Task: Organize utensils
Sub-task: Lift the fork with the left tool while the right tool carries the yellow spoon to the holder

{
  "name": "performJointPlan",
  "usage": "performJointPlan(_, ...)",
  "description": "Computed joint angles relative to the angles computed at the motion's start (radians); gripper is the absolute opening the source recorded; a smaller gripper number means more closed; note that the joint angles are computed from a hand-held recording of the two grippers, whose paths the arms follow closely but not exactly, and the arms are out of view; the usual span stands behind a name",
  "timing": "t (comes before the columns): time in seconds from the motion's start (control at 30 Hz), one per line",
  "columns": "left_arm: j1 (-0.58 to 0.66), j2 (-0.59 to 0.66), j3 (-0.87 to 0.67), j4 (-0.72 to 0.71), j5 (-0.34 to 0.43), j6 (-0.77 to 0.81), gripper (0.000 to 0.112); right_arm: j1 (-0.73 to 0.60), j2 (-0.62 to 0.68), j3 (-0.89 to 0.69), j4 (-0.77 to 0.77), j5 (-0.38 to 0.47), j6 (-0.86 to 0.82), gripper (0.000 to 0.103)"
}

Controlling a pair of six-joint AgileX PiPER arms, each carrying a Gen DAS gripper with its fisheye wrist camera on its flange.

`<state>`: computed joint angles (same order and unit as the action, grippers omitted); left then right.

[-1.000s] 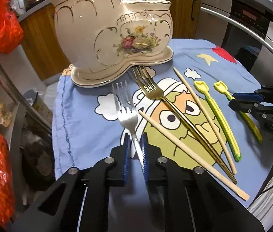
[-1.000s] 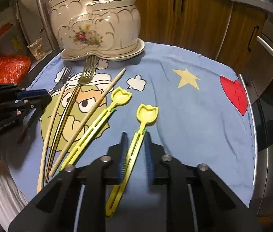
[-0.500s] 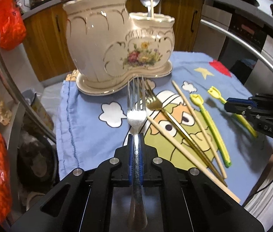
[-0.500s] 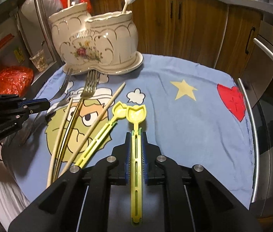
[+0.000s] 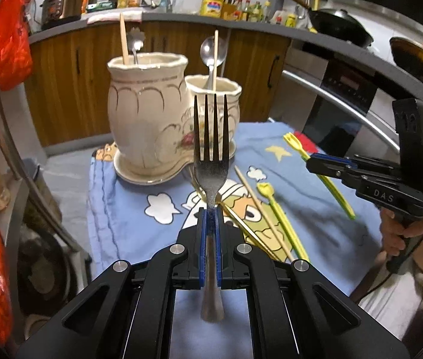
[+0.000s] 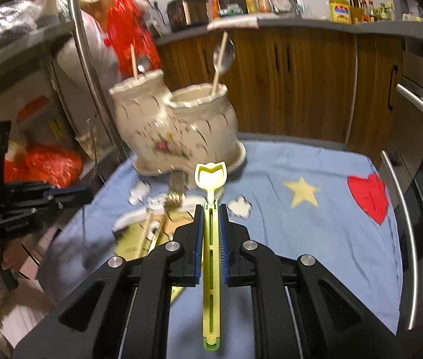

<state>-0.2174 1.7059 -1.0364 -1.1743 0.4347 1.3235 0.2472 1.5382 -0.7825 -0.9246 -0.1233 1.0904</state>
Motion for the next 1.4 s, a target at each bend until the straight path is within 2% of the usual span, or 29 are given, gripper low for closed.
performJointPlan(0.1,0.028,-0.018,0.004,-0.050,0.033,0.048,0.005,0.002,-0.010,0.006,0.171,-0.038,-0.165,0.010)
performJointPlan(0.27,0.081,-0.045,0.006,-0.120,0.087,0.108,0.005,0.009,-0.011,0.006,0.343,-0.105,-0.340,0.010)
performJointPlan(0.47,0.116,-0.070,-0.021,-0.161,0.133,0.120,0.005,-0.003,0.017,-0.034,0.303,-0.152,-0.294,0.010)
performJointPlan(0.57,0.123,-0.079,-0.058,-0.166,0.148,0.102,0.005,-0.014,0.053,-0.097,0.213,-0.158,-0.197,0.010)
performJointPlan(0.67,0.123,-0.080,-0.112,-0.158,0.155,0.078,0.005,-0.018,0.078,-0.156,0.191,-0.165,-0.179,0.010)
performJointPlan(0.73,0.111,-0.079,-0.152,-0.149,0.136,0.061,0.005,-0.023,0.097,-0.197,0.162,-0.178,-0.157,0.010)
performJointPlan(0.9,0.079,-0.046,-0.262,-0.173,0.074,0.046,0.005,-0.030,0.146,-0.306,0.200,-0.201,-0.223,0.010)
performJointPlan(1.1,0.038,0.048,-0.417,-0.172,-0.011,0.000,0.005,-0.050,0.246,-0.479,0.144,-0.213,-0.159,0.010)
performJointPlan(1.17,0.039,0.074,-0.452,-0.206,-0.015,0.017,0.005,-0.059,0.297,-0.543,0.148,-0.227,-0.139,0.010)
performJointPlan(1.23,0.027,0.099,-0.478,-0.235,-0.057,0.032,0.005,-0.066,0.344,-0.598,0.134,-0.231,-0.099,0.010)
performJointPlan(1.33,0.013,0.130,-0.502,-0.294,-0.117,0.077,0.005,-0.070,0.404,-0.648,0.188,-0.235,-0.118,0.010)
performJointPlan(1.4,0.001,0.156,-0.522,-0.268,-0.141,0.064,0.005,-0.072,0.434,-0.670,0.205,-0.242,-0.118,0.010)
